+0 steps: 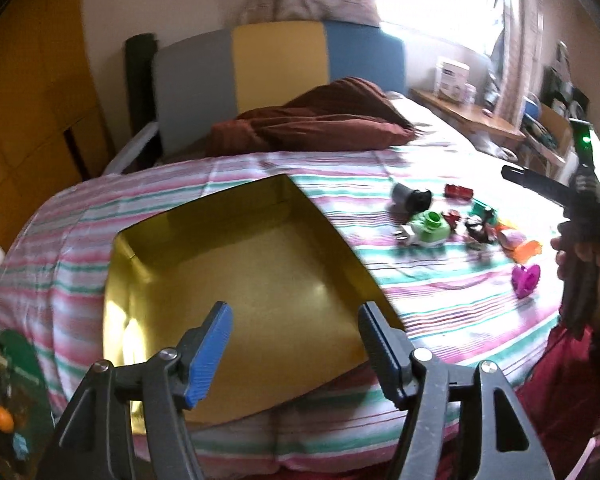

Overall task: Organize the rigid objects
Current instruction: 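Move the left tool over the toys toward the green plug-shaped piece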

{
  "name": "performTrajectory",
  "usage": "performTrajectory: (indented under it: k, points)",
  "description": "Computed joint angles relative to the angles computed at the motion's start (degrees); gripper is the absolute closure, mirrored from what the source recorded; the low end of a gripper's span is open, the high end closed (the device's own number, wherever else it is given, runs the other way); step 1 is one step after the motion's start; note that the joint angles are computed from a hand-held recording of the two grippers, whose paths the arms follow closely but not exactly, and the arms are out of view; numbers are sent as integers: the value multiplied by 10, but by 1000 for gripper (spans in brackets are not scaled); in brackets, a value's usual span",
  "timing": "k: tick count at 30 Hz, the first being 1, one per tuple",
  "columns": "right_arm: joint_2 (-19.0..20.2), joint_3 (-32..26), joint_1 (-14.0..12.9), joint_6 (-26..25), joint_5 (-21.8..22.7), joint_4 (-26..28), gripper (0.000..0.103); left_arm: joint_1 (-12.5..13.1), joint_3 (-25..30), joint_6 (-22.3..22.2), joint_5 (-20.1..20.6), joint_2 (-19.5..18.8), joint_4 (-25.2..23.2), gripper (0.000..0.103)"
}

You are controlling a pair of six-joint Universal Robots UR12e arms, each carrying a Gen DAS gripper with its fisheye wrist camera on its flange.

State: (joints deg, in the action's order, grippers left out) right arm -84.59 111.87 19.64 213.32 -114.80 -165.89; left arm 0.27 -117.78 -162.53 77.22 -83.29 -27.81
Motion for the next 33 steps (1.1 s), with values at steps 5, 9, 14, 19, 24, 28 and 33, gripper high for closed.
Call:
performTrajectory:
  k: [5,9,14,19,24,28,33]
  points:
    - [-15,25,-24,70,45,-38,0,-28,17,28,-1,-17,-6,36]
    - [-20,36,-30,96,61,-61,0,-51,30,42,15,-33,-12,36]
    - [-25,41,-38,114,88,-59,0,-70,48,56,20,-51,-30,36]
    - [-28,45,-41,125,91,-61,0,-87,64,63,32,-72,-33,36]
    - [-32,52,-46,146,95,-70,0,-95,90,94,3,-97,-69,36]
    - [-34,55,-49,156,102,-71,0,-92,113,94,-49,-115,-98,31]
    - [-31,51,-49,142,114,-70,0,-103,151,106,-51,-144,-143,18]
